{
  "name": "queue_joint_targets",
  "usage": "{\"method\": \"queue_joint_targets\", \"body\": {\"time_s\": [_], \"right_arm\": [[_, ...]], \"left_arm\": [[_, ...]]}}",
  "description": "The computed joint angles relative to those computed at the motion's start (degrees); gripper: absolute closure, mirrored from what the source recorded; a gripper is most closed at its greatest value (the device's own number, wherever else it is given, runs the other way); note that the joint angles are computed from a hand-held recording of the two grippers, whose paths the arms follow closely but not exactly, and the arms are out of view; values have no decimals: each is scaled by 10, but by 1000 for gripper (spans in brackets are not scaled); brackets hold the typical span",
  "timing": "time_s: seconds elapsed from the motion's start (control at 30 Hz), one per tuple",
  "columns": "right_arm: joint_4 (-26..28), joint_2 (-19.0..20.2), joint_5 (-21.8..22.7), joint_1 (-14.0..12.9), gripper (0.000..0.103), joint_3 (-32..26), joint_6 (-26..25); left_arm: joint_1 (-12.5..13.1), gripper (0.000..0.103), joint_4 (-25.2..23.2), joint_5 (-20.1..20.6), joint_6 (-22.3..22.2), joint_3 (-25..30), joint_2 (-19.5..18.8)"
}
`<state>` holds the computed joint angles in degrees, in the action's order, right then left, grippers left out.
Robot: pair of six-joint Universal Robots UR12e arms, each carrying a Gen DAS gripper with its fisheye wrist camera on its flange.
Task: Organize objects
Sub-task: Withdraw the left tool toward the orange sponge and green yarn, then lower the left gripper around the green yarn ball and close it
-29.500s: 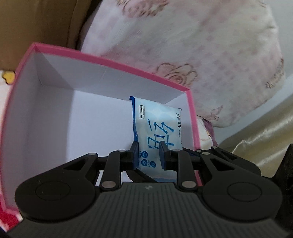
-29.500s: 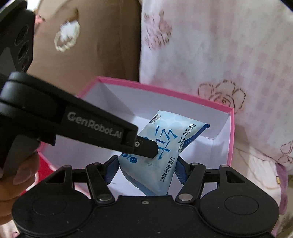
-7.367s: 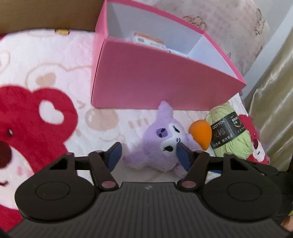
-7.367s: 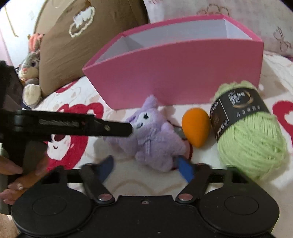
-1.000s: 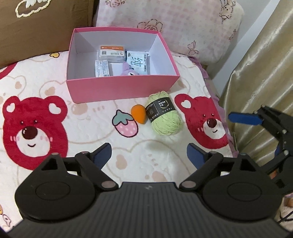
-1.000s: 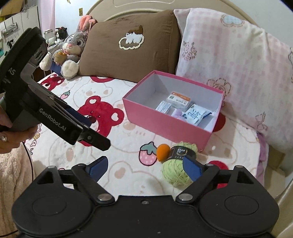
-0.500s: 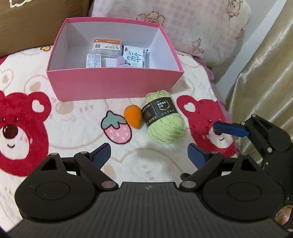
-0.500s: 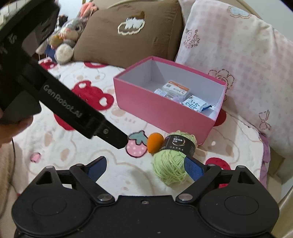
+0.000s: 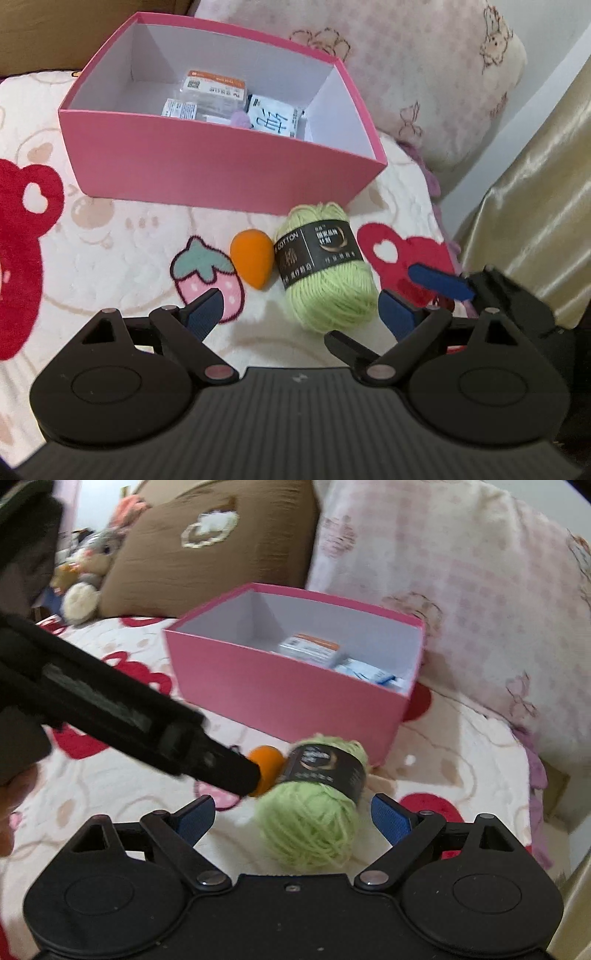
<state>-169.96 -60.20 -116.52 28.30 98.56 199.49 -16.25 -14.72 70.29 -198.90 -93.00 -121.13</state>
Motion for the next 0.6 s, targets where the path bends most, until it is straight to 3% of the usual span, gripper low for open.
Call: {"method": "queue_joint_targets", "body": {"time_s": [0.17, 0.43, 0.6], "right_arm": [[-24, 11, -2, -4, 9, 10, 11], [-14, 20, 24, -13, 9, 6, 15], [-33, 23, 38, -19, 9, 10, 30]], "left_arm": [[-1, 12, 42, -16, -14, 0, -18], [-2, 12, 83, -43, -39, 8, -45], [4, 14, 110, -75, -79, 12, -63]]}}
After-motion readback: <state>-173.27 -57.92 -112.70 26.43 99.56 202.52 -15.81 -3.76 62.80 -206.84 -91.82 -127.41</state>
